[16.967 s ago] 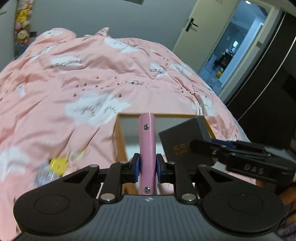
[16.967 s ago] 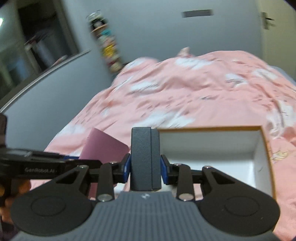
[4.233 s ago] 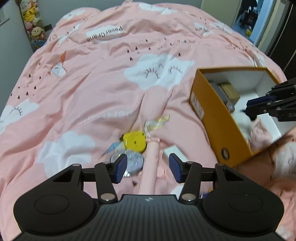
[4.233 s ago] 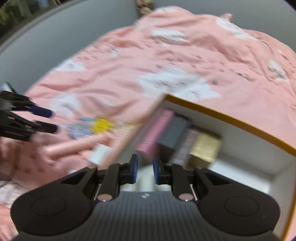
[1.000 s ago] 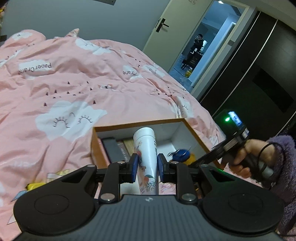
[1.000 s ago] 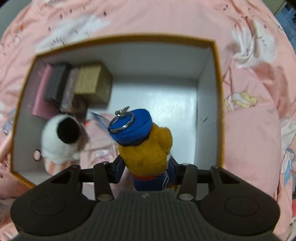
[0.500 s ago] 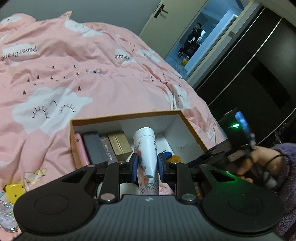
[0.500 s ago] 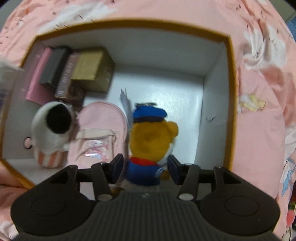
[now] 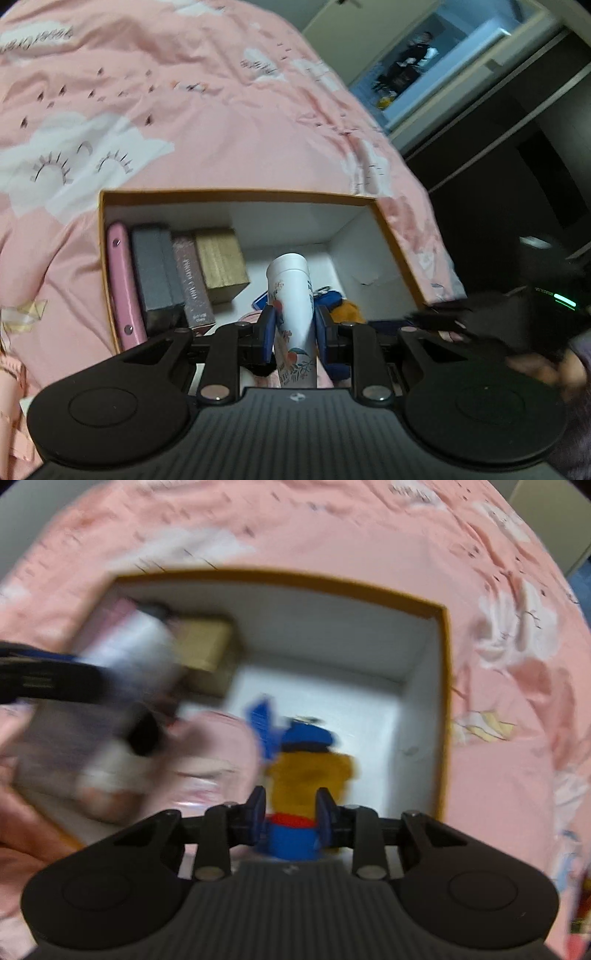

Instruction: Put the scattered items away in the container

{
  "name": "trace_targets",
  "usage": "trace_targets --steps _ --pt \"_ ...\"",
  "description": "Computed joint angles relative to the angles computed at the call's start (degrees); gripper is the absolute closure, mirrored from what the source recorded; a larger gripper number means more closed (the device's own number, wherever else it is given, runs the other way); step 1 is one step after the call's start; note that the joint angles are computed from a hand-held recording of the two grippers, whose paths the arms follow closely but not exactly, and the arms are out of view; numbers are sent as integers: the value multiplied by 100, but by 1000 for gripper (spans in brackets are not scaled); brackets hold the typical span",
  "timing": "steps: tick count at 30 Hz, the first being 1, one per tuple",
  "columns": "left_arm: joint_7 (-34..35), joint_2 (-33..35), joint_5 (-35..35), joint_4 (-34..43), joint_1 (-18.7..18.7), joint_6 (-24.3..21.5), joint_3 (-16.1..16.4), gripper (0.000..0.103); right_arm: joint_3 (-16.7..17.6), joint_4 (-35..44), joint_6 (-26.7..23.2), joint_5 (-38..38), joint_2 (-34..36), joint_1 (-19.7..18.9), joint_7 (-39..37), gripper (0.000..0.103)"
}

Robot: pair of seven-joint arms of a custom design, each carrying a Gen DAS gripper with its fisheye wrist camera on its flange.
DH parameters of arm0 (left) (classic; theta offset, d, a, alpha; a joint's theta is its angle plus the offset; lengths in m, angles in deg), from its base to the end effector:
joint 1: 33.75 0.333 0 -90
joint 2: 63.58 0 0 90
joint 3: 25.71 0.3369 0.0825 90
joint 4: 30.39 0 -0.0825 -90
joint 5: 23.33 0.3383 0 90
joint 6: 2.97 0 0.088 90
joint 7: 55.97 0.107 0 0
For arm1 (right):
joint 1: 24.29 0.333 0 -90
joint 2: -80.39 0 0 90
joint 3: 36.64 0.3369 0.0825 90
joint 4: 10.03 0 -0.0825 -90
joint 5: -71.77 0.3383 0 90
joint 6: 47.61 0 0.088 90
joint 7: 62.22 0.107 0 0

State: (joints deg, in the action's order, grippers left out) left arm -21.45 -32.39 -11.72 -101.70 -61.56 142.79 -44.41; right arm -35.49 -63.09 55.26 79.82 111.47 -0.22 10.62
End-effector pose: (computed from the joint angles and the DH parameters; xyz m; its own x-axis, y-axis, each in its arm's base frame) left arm 0.5491 -0.4747 0.5821 -0.0172 -0.8271 0.5618 -0.8635 -0.2709 -0.4253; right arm 0.6216 0.3003 0.6235 0.6699 -0.7408 -0.0489 -0.7065 -0.6159 -0.3486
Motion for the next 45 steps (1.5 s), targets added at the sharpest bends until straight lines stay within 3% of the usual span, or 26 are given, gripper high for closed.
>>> trace_targets --steps 2,5,10,14,21,24,28,33,34,41,45 --pt "-224 116 35 209 -97 -247 108 78 159 -673 358 268 -452 -58 -317 63" --pt "-488 242 103 455 -203 -504 208 78 326 -1317 643 535 -907 -50 -798 62" --pt "-792 322 247 687 -331 -714 302 78 431 -1999 1213 585 -1297 162 -1224 59" --pt "-1020 251 237 587 -306 -631 291 78 401 -2224 1555 342 -1317 345 -1114 59" --pt "-1184 80 184 281 -192 -500 226 77 398 -2264 1652 316 -1291 377 -974 73" --pt "-1241 -12 88 68 -87 -313 159 77 397 -2285 1590 252 -1325 385 -1040 85" --pt "-1244 -74 -38 -87 26 -158 73 74 405 -2662 1952 258 -1582 350 -1188 91" --pt "-1039 -169 -616 -501 405 402 -260 64 438 -3028 2403 241 -1913 285 -1434 101" --pt "-1012 -194 -736 -582 479 490 -317 58 446 -3083 2513 206 -1967 277 -1518 102" --pt "-1068 -589 -1442 -1564 1001 1515 -649 47 399 -2888 2965 -185 -1822 293 -1666 103" --pt "-926 -979 -912 -1781 888 1276 -392 47 392 -2558 2919 -261 -1560 272 -2086 103"
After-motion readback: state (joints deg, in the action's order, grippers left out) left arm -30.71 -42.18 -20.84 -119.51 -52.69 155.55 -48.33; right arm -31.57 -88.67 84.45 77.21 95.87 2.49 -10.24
